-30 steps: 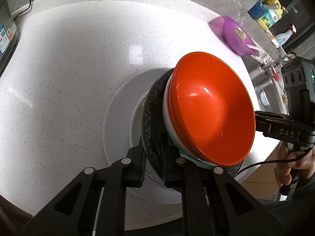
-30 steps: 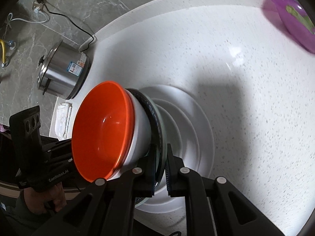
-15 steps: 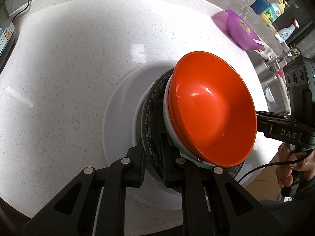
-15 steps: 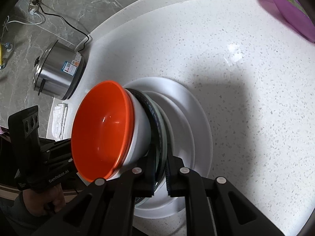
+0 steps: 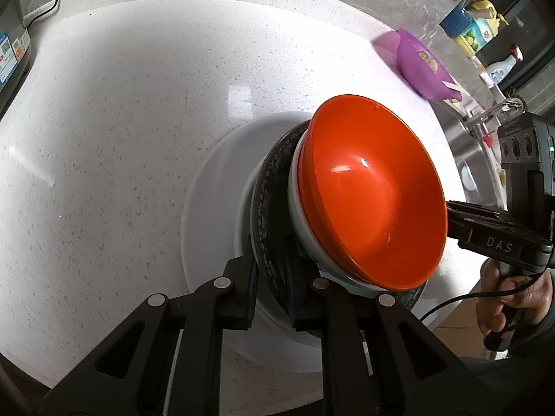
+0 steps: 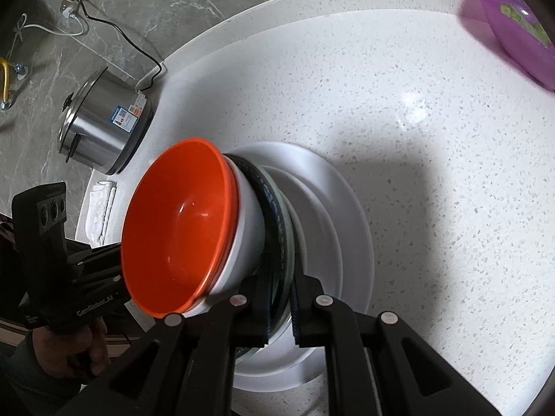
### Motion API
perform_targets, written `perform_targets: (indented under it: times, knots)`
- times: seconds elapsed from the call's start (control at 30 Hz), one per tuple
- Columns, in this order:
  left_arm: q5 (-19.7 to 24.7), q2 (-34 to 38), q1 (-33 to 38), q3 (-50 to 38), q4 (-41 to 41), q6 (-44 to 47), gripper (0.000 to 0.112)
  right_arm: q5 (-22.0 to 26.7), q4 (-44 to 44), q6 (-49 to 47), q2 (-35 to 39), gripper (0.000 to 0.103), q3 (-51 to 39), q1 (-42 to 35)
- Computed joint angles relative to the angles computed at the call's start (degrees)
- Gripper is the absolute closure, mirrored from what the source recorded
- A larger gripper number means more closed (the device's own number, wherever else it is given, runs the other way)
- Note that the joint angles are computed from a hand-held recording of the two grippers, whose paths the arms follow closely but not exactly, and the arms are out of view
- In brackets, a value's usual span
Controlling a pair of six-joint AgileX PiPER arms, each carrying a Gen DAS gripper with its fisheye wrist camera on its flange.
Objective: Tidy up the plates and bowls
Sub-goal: 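Lower the bowl stack onto the plate stack and open both grippers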
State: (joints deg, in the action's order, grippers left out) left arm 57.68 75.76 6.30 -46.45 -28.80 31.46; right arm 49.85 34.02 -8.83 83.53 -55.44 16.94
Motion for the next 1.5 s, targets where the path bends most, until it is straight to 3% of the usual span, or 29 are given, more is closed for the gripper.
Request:
perform_targets:
  times: [0.37, 0.4, 0.5, 0.6, 0.8, 0.87, 0.93, 1.27, 1.43, 1.5]
  knots:
    - [0.1, -2.5, 2.9, 0.5, -0.8, 2.5, 0.099, -1.0, -3.5, 2.9, -1.9, 0.091, 0.4, 1.9]
    - [-0.3, -3.0, 3.0, 0.6, -0.2, 2.1, 0.093, -1.1, -3.6, 3.1, -2.0, 0.091, 0.5, 2.0]
    - [-1.5, -3.9, 4.9, 0.9, 1.8, 1.2, 0.060, -1.4, -5.1, 3.8, -2.3, 0.090, 0.5, 2.7]
    - [0.0, -4.5, 9.9, 1.1, -0.7, 4.5, 0.047, -2.0, -7.0, 5.0, -2.5, 0.088, 0.3, 3.8]
    - [1.6, -6.1, 13.4, 0.9, -1.5, 5.9, 0.046, -2.3, -12.2, 9.2, -2.1, 0.080, -1.3, 7.2]
    - [1.9, -6.5, 14.2, 0.8, -1.4, 6.1, 0.046, -2.3, -12.9, 9.9, -2.4, 0.071, -1.6, 7.3]
    - [3.1, -6.6, 15.7, 0.5, -1.9, 7.3, 0.046, -2.2, -16.6, 13.3, -2.8, 0.050, -1.9, 7.7]
    - [4.4, -9.9, 16.4, -0.6, 0.1, 8.2, 0.046, -2.1, -15.4, 11.2, -6.2, 0.038, -0.1, 5.0]
    - [6.2, -18.1, 19.5, -0.9, -0.5, 8.5, 0.046, -0.3, -15.7, 11.3, -10.8, 0.034, 0.9, 2.5]
    - [4.7, -22.8, 16.6, -1.7, 4.4, 0.6, 0.046, 0.4, -16.9, 12.3, -12.9, 0.030, 1.0, 1.9]
